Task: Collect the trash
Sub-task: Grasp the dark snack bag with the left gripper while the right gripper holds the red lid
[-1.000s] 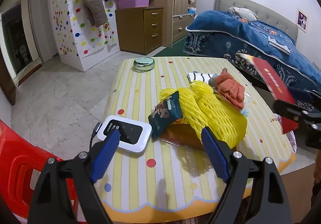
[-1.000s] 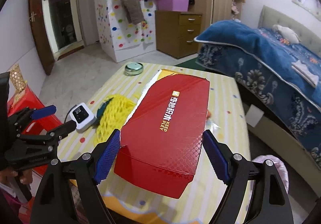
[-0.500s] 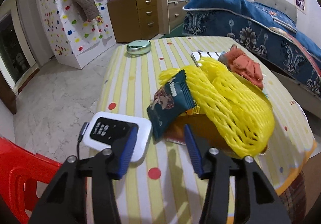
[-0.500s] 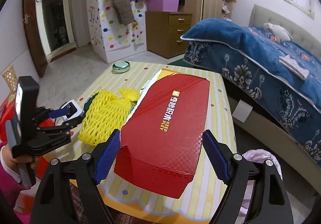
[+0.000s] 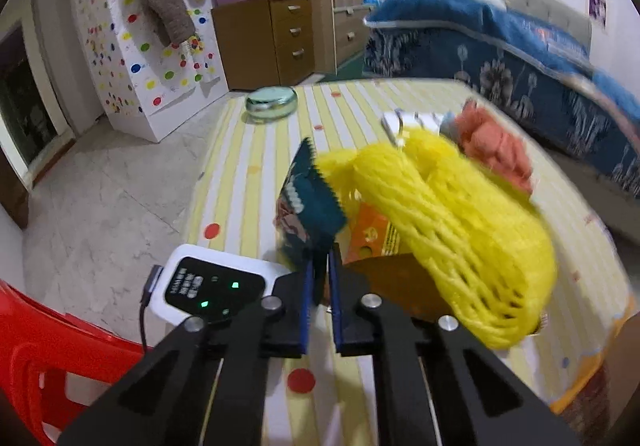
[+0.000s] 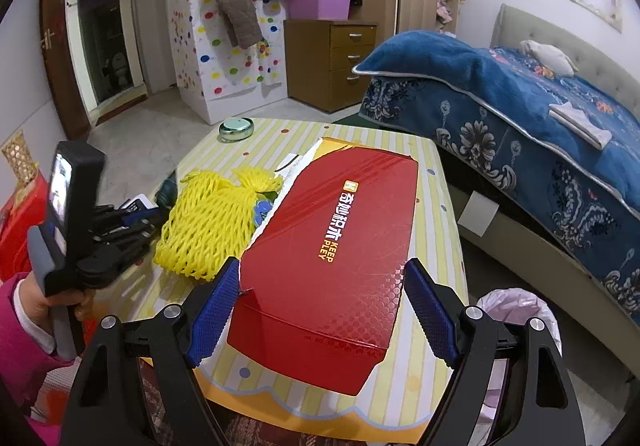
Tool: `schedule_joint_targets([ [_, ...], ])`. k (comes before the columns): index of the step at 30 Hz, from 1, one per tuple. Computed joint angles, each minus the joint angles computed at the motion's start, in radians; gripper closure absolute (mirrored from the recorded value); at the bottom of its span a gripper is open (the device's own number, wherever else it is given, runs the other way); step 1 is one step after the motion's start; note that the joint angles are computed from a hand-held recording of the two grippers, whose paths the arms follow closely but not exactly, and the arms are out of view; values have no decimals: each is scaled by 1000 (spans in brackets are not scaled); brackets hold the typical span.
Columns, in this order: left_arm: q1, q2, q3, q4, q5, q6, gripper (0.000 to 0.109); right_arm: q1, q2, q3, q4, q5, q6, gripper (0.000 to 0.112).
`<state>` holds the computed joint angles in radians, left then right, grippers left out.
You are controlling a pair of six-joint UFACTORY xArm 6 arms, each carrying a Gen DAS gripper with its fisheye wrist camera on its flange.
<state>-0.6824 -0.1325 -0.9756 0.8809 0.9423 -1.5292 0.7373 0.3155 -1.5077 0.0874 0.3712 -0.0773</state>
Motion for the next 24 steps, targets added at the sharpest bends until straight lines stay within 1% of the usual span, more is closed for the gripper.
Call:
schedule_joint_targets([
  [1,-7,-29,17,17,0,-20,103,-1,-4,5,1,-2,-1,31],
  [5,-39,-118,59,43,7,-33,103,-1,-23,30,14,-18,-8,31],
  [8,-64,-156,69,50,-2,-44,103,-1,-34,42,22,-26,-11,31],
  [11,-95,-154,45,68,-5,-54,103,-6,-48,62,31,-34,-17,31],
  [14,-115,-128,9,86,-12,-46,103,-14,-66,87,26,-45,-11,31],
  [17,-130,-83,-42,102,-36,-30,103,-29,-91,122,-11,-60,22,31],
  [21,-136,3,-133,108,-89,17,103,-63,-133,183,-56,-78,71,31],
  [24,-132,86,-217,99,-136,79,103,-94,-162,227,-106,-86,122,31],
])
